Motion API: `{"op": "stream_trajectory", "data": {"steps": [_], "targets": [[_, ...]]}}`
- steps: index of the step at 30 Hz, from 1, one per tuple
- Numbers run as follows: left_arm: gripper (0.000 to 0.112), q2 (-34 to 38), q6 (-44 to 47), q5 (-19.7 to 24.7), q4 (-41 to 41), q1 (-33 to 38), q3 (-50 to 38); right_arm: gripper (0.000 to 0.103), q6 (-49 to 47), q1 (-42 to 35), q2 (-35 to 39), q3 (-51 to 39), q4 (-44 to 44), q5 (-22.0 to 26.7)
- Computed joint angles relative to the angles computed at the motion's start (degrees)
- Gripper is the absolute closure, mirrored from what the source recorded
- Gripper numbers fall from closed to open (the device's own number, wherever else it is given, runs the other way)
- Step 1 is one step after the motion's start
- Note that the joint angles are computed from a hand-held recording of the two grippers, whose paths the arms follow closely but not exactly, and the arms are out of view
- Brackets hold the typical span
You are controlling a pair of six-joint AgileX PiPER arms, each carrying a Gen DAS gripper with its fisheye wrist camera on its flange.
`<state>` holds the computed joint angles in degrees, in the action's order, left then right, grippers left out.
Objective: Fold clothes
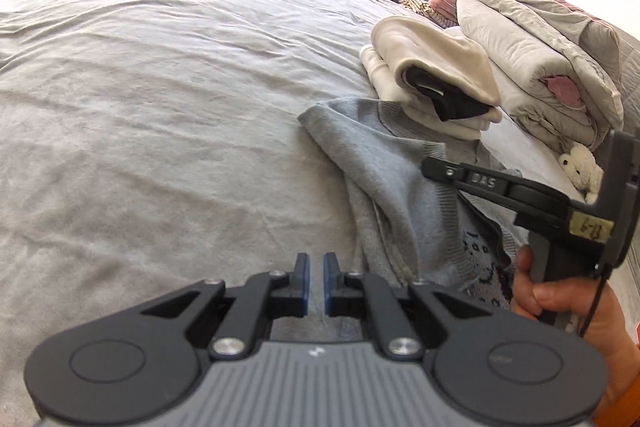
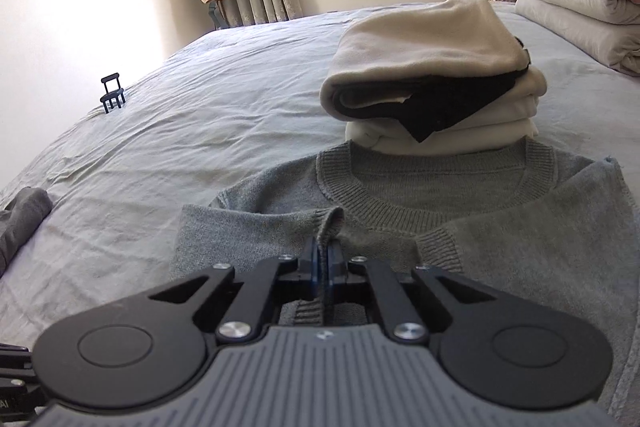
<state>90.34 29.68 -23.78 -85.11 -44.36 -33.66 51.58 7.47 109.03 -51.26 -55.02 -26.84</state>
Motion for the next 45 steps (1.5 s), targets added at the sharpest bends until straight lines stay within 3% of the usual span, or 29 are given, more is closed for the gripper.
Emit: {"op": "stream_trajectory", "data": {"steps": [4,6,9,12,13,14,18,25,28,32,34,37,41,43,45], "targets": [[0.106,1.07,0.4,0.01,0.92,-0.69,-1.25,0.099,-5.54,-2.35,-0.72,0.95,5.6,1.66],[0.105,2.21,2.4,-0.14,0.39,-1.53,-2.48,0.099,-3.21,-3.65,0.01,0.25,3.07,2.92],[0.103,2.87,5.75,-0.31,-0.86,-2.56,-3.49,0.093,8.12,-6.87,1.09,-0.89,-8.87,-0.1],[0.101,2.8,7.53,-0.62,-1.48,-3.34,-3.69,0.079,14.56,-9.33,-1.26,0.52,-16.1,-2.22],[0.1,2.73,7.64,-0.89,-1.72,-3.59,-3.64,0.065,16.79,-9.97,-2.18,1.05,-18.54,-2.84],[0.1,2.8,7.58,-1.11,-1.79,-3.73,-3.66,0.059,18.98,-10.61,-3.1,1.54,-20.94,-3.5],[0.097,3.55,6.87,-2.29,-2.71,-3.63,-3.97,0.059,26.73,-13.1,-5.68,3.2,-29.34,-6.63],[0.093,5.16,2.53,-2.55,3.12,1.28,-5.42,0.059,27.82,-14.3,-6.78,2.87,-32.15,-7.39],[0.093,7.54,-6.24,-0.16,14.74,7.63,-6.42,0.059,28.49,-14.59,-5.01,0.77,-32.28,-8.32],[0.093,13.52,-25.83,2.78,34.63,15.34,-10.01,0.059,30.54,-13.75,-0.73,-3.61,-31.99,-8.73],[0.094,15.66,-36.46,1.74,45.0,17.31,-11.32,0.059,29.93,-12.84,1.24,-5.48,-30.93,-7.9],[0.093,19.19,-44.81,-0.17,52.26,18.88,-13.78,0.059,27.52,-11.61,4.21,-7.69,-28.38,-6.46],[0.093,23.09,-58.57,-6.71,62.56,19.63,-14.27,0.09,15.11,-11.4,5.82,-5.83,-17.4,-7.51],[0.093,24.42,-65.52,-9.25,68.22,19.92,-14.49,0.094,8.52,-12.04,5.1,-3.31,-12.53,-10.0],[0.094,25.5,-66.06,-9.64,67.97,19.36,-15.65,0.096,3.23,-12.68,4.35,-1.05,-8.58,-12.21]]}}
